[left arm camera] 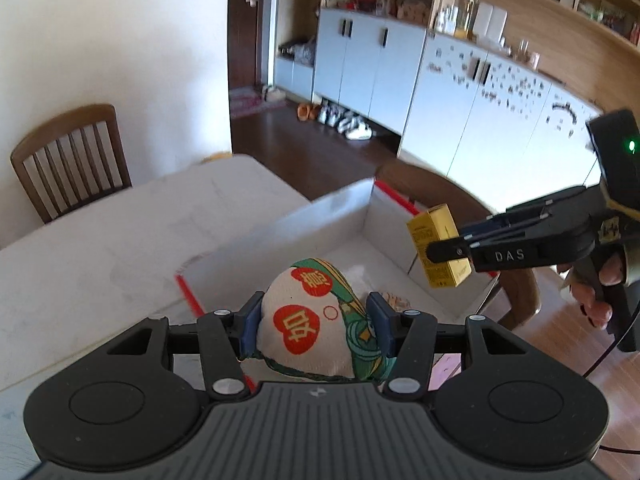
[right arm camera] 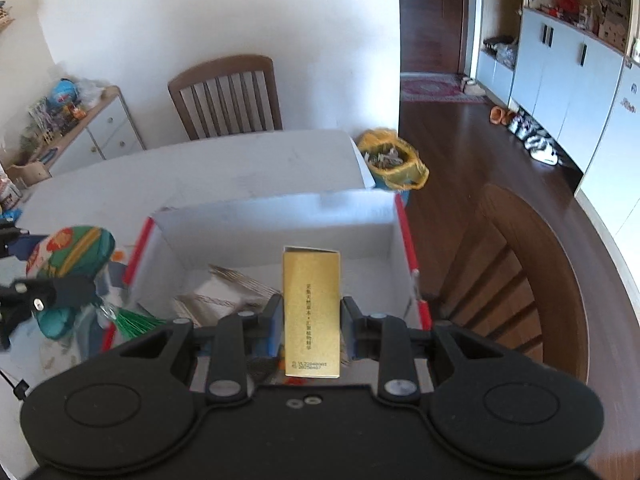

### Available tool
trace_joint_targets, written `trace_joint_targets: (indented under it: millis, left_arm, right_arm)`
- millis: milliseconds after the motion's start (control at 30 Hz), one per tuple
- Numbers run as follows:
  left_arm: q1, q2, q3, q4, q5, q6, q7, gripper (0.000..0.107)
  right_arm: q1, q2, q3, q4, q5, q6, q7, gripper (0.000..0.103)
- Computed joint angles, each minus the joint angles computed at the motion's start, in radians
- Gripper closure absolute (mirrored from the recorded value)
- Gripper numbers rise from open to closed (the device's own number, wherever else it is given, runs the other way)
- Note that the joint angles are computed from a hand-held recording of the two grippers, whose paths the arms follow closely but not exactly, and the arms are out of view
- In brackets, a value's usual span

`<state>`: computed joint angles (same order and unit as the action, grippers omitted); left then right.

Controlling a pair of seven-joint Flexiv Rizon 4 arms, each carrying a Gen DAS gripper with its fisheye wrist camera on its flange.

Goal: Organize objects
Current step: 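Carry the yellow box and sachet with both grippers into the shoebox, then open the left gripper dropping the sachet while the right lowers the yellow box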

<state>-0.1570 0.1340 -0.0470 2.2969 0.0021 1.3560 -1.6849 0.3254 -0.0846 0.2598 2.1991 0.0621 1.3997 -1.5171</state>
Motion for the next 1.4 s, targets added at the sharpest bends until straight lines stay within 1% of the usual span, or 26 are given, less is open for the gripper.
trace_joint_targets:
  millis: [133,233,367,467,533,667,967,1233,1400]
  left_arm:
    - [0.014,-0.061,-0.029,-0.045,0.076,-0.049,-0.075,0.053]
    - [0.003,-0.107,-0.025,-0.074,0.100,-0.087,-0.108,0.053]
    - [-0.014,-0.153,-0.009,-0.103,0.137,-0.132,-0.156,0.053]
    - [-0.023,-0.169,0.004,-0.111,0.143,-0.151,-0.162,0.053]
    - [-0.029,-0.178,0.009,-0.119,0.151,-0.167,-0.171,0.053]
    - [-0.036,-0.192,0.015,-0.123,0.154,-0.184,-0.176,0.053]
    - [-0.043,-0.213,0.023,-0.137,0.156,-0.207,-0.164,0.053]
    - [-0.060,-0.228,0.025,-0.171,0.215,-0.250,-0.177,0.050]
    - [-0.062,-0.230,0.027,-0.174,0.218,-0.256,-0.177,0.049]
  right_arm:
    - [-0.003,-0.031,-0.006,0.002,-0.022,-0.018,-0.009,0.075]
    - [-0.018,-0.055,0.009,-0.010,0.007,-0.050,-0.061,0.075]
    - [-0.019,-0.088,0.007,-0.020,-0.011,-0.076,-0.080,0.075]
    - [-0.027,-0.110,0.019,-0.033,0.004,-0.095,-0.108,0.075]
    - [-0.043,-0.127,0.034,-0.055,0.033,-0.113,-0.148,0.075]
    - [-0.038,-0.144,0.034,-0.062,0.031,-0.124,-0.165,0.075]
    - [-0.040,-0.170,0.037,-0.077,0.033,-0.146,-0.183,0.075]
    - [-0.032,-0.185,0.034,-0.081,0.019,-0.152,-0.181,0.074]
    - [-0.035,-0.189,0.038,-0.080,0.021,-0.139,-0.181,0.074]
